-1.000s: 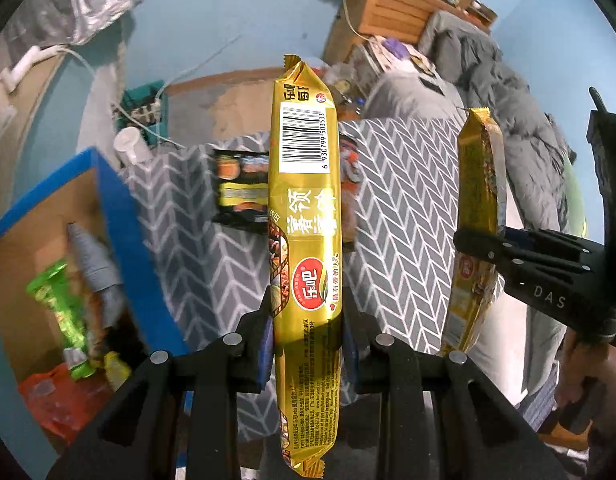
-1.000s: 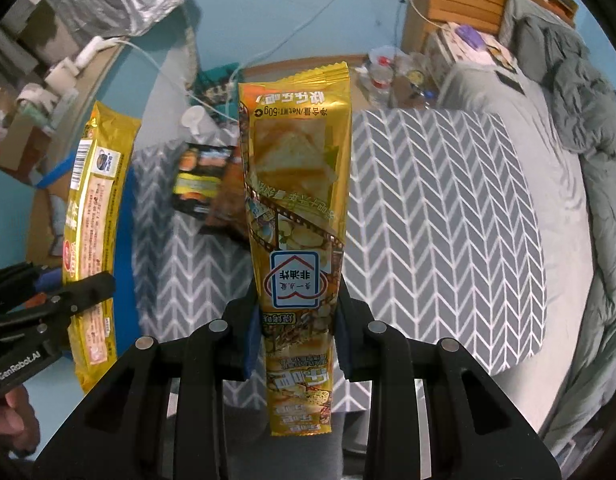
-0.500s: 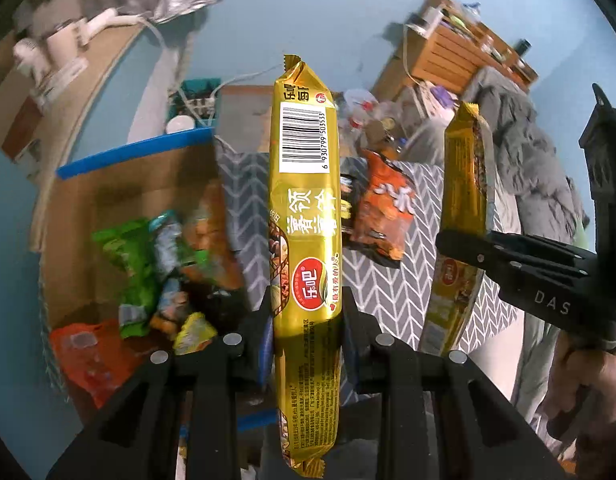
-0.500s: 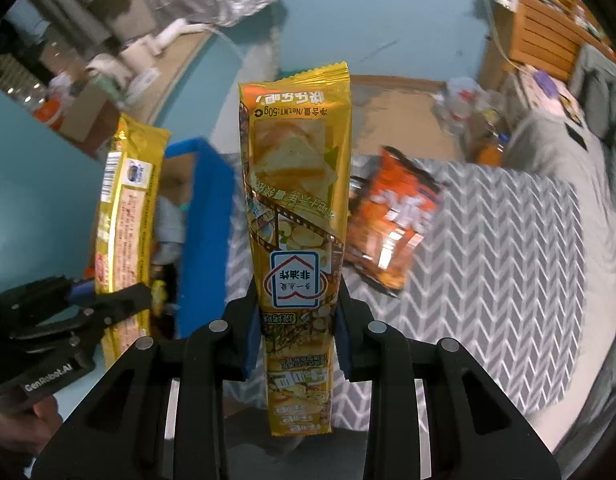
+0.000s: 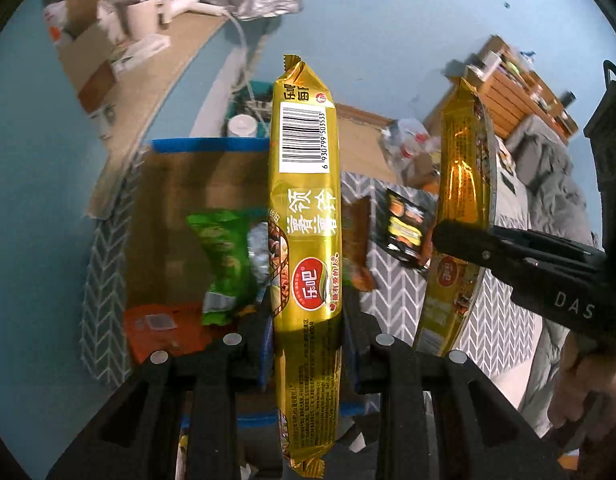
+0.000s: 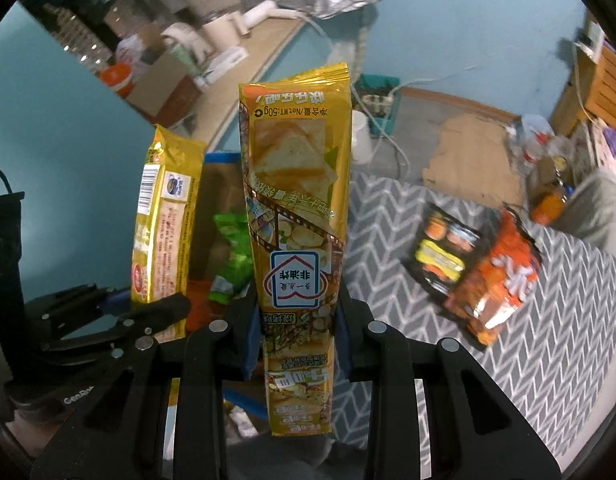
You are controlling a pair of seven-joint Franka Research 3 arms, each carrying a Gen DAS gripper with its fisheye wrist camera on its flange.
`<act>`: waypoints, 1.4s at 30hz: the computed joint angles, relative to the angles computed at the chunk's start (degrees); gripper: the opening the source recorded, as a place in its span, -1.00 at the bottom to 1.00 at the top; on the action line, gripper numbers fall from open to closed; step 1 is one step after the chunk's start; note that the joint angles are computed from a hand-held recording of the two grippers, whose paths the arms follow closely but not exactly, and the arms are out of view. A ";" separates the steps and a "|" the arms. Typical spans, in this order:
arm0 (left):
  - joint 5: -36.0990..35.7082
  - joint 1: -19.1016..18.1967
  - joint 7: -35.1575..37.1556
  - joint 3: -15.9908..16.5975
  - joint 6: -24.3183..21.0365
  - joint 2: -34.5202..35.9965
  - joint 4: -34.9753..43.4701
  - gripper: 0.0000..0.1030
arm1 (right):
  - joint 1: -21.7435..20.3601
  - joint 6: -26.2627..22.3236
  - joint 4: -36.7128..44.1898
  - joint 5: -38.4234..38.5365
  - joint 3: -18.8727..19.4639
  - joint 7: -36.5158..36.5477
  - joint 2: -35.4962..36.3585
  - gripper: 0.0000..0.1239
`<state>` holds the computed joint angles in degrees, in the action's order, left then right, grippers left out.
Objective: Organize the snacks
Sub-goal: 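Lift and carry both yellow snack bars over the cardboard box, then open both grippers to drop the yellow bars into the box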
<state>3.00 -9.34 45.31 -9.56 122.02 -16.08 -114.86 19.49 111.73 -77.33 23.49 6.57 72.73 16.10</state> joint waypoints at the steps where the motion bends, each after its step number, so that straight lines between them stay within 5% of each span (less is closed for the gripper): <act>1: 0.23 0.16 -0.40 0.02 -0.06 -0.40 -0.32 -0.45 | 0.25 -0.18 0.33 -0.04 0.22 -0.13 0.23 -0.53; 23: 0.64 3.08 -4.91 2.09 0.94 -5.04 -8.42 -0.44 | 6.84 -7.68 15.93 -4.36 1.59 4.11 12.32 -0.39; 42: 0.78 3.19 -4.99 1.90 1.46 -3.66 -4.51 0.15 | 5.70 -3.59 14.19 -8.25 -0.40 6.60 9.06 0.06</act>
